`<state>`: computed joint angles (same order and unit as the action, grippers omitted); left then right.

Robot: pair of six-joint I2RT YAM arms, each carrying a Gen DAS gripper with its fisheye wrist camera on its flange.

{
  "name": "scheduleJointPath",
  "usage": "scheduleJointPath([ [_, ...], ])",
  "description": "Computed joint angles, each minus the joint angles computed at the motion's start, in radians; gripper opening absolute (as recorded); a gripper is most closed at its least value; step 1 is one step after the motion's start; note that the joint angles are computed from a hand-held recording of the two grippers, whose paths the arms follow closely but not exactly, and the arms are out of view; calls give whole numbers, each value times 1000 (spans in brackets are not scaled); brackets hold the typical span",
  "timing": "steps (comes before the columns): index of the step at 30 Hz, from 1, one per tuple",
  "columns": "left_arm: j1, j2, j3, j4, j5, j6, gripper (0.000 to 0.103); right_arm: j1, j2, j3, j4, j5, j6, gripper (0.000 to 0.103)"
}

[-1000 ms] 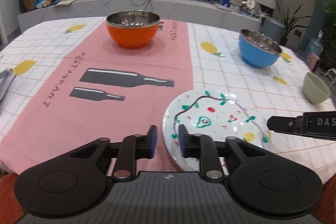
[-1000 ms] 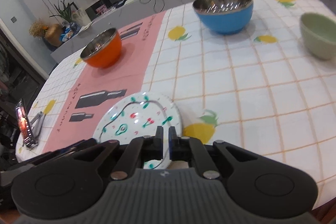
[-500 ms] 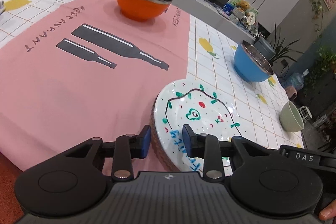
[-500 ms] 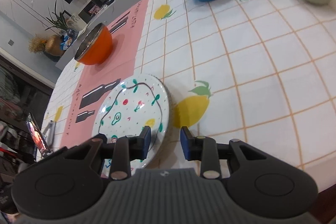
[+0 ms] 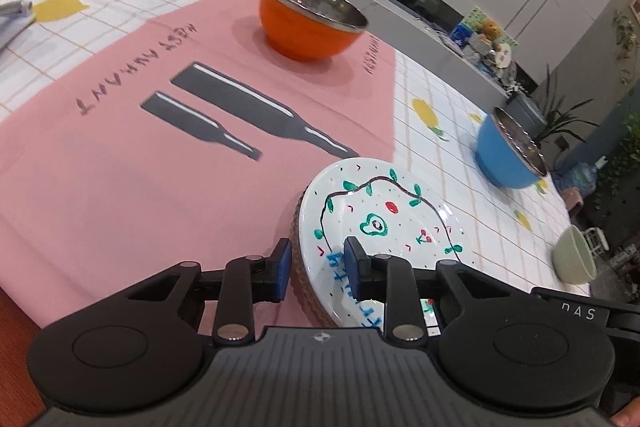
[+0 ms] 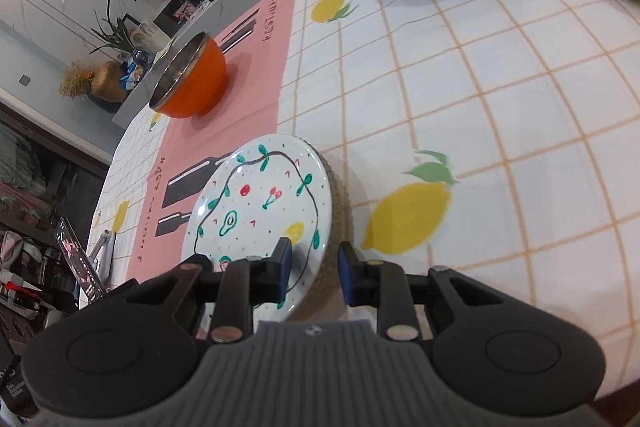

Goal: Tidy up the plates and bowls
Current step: 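Lower the white plate onto the pink runner and open both grippers, then move both open tools to the rim of the blue steel bowl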

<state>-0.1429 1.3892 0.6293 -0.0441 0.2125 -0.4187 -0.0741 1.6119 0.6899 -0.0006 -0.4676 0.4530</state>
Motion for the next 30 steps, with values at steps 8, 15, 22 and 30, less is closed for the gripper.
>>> scheduleJointPath([
  [8, 29, 49, 50, -15, -9, 34, 31, 57, 71, 73, 12, 33, 25, 24],
  [15, -31, -29, 30, -8, -121, 100, 31, 54, 30, 51, 16, 67, -41, 28],
  [22, -81, -69, 110, -40, -168, 145, 32, -24, -47, 37, -17, 119, -150, 33],
  [30, -170, 67, 274, -67, -130, 161, 32, -146, -62, 97, -65, 134, -196, 34],
])
